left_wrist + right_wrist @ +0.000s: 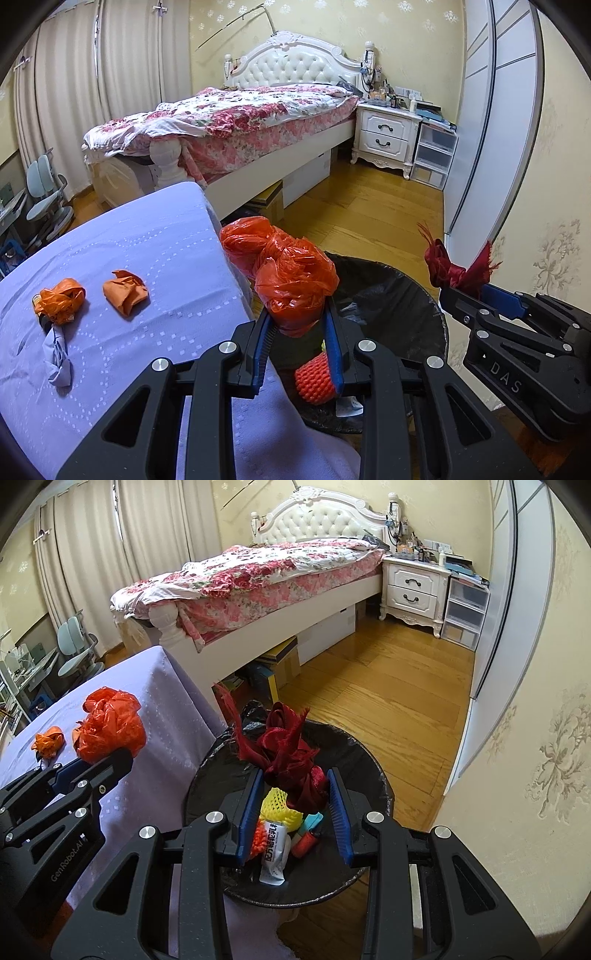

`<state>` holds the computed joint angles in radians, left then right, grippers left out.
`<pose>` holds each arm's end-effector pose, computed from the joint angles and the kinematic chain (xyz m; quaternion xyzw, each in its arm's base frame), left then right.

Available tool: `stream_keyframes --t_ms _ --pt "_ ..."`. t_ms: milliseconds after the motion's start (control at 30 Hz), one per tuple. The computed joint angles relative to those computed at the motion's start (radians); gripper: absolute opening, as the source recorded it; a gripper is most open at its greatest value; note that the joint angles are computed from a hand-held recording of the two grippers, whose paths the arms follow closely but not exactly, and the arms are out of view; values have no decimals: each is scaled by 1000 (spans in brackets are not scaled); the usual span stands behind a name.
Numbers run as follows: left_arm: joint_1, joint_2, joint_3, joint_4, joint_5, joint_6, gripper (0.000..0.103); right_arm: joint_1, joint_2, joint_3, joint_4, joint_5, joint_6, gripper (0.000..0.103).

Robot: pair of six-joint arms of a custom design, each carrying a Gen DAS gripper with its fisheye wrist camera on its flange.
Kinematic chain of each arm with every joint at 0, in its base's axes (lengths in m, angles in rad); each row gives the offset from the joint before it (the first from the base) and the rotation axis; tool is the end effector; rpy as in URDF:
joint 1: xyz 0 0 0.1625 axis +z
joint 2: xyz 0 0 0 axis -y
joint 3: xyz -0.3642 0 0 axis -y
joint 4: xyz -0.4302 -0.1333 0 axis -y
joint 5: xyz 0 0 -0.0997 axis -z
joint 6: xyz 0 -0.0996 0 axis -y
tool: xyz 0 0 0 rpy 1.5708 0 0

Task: Collect trash
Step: 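Open the left gripper over the bin to drop the red bag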

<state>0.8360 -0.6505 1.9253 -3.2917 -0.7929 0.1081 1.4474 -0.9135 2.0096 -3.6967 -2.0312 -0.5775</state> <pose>-0.2085 -0.5338 -0.0494 0.2926 0.8577 -0.3087 0.2887 0.0210 -0.5538 0.1077 0.0813 -0.8509 0.3821 0.3511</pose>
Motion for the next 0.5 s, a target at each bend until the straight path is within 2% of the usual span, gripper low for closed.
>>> stream_keyframes --t_ms 400,467,500 --pt "13 29 -53 59 -2 -3 28 -14 -1 -20 24 10 10 36" --pt "13 28 -55 70 -5 -11 32 -14 0 -22 23 11 9 37" --pt "15 29 -57 72 -2 -12 38 -15 0 -23 23 9 7 40"
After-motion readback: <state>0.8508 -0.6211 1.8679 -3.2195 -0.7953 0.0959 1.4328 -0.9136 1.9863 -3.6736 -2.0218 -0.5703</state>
